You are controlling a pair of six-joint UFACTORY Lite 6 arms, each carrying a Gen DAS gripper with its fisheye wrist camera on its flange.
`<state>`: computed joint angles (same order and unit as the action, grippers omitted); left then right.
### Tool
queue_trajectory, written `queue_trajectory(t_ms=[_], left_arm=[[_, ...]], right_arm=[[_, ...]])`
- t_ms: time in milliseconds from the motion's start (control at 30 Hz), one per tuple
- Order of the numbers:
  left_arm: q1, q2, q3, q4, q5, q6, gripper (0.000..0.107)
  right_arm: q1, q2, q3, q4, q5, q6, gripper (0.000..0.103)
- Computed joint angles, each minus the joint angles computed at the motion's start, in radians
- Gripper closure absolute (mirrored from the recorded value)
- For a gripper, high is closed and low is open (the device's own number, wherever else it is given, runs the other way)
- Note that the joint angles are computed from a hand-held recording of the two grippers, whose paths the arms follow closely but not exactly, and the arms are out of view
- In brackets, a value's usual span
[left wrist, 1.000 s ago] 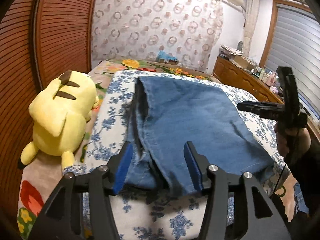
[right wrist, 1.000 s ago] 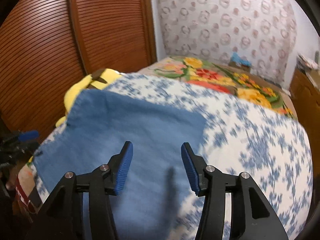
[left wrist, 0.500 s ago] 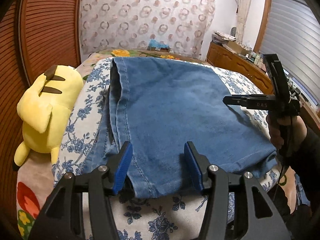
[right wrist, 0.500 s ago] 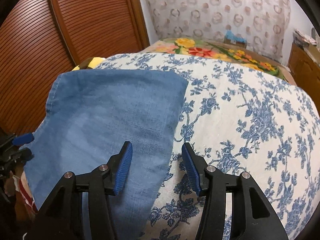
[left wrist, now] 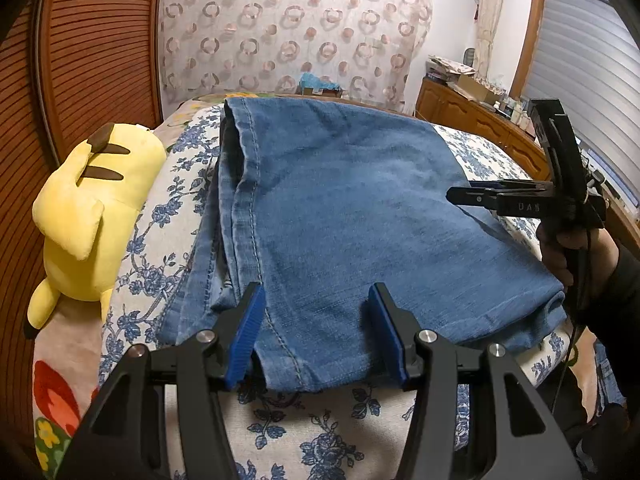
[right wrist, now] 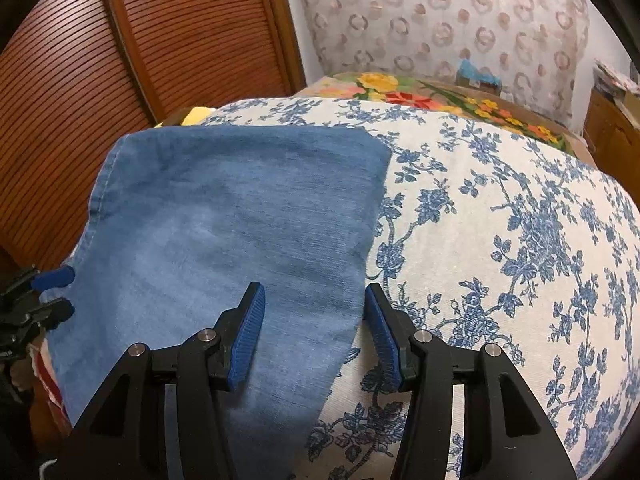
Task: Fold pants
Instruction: 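Grasp the jeans leg end with the right gripper and lift it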
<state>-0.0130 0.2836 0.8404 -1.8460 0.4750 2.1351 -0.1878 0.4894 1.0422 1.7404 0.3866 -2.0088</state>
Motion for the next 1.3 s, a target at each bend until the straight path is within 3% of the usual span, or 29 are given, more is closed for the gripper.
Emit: queue_trajectory(t_ms=[100, 167, 267, 433, 467, 667, 933, 1133, 1300], left_arm=[[-0.003, 0.001, -0.005, -0.017, 0.006, 0.009, 0.054], [-0.003, 0.000, -0.011, -0.025, 0.009, 0.018, 0.054], [-0.002, 0.001, -0.013, -0.029, 0.011, 0.021, 0.054], [0.000, -0.006, -0.015, -0.034, 0.007, 0.015, 0.054], [-0.001, -0.017, -0.021, -0.040, 0.005, 0.017, 0.054], [0.000, -0.076, -0.041, -0.043, 0.009, 0.007, 0.054], [-0.020, -0.100, -0.019, 0.001, -0.003, -0.044, 0.054], [-0.078, -0.105, 0.019, 0.031, -0.010, -0.096, 0.054], [-0.175, -0.091, 0.060, 0.018, -0.042, -0.122, 0.054]], right_arm=[[0.011, 0.001, 0.002, 0.002, -0.009, -0.019, 0.056], [0.005, 0.005, 0.011, -0.041, 0.006, 0.015, 0.072], [-0.012, 0.007, 0.017, -0.100, 0.043, 0.065, 0.087], [-0.014, -0.134, -0.105, 0.082, 0.073, -0.123, 0.093], [-0.011, -0.181, -0.137, 0.123, 0.076, -0.165, 0.098], [0.004, -0.398, -0.213, 0.083, 0.091, -0.110, 0.099], [0.014, -0.495, -0.154, -0.119, 0.061, 0.115, 0.099], [-0.115, -0.505, -0.095, -0.339, 0.079, 0.268, 0.099], [-0.282, -0.459, -0.061, -0.423, 0.112, 0.264, 0.099]])
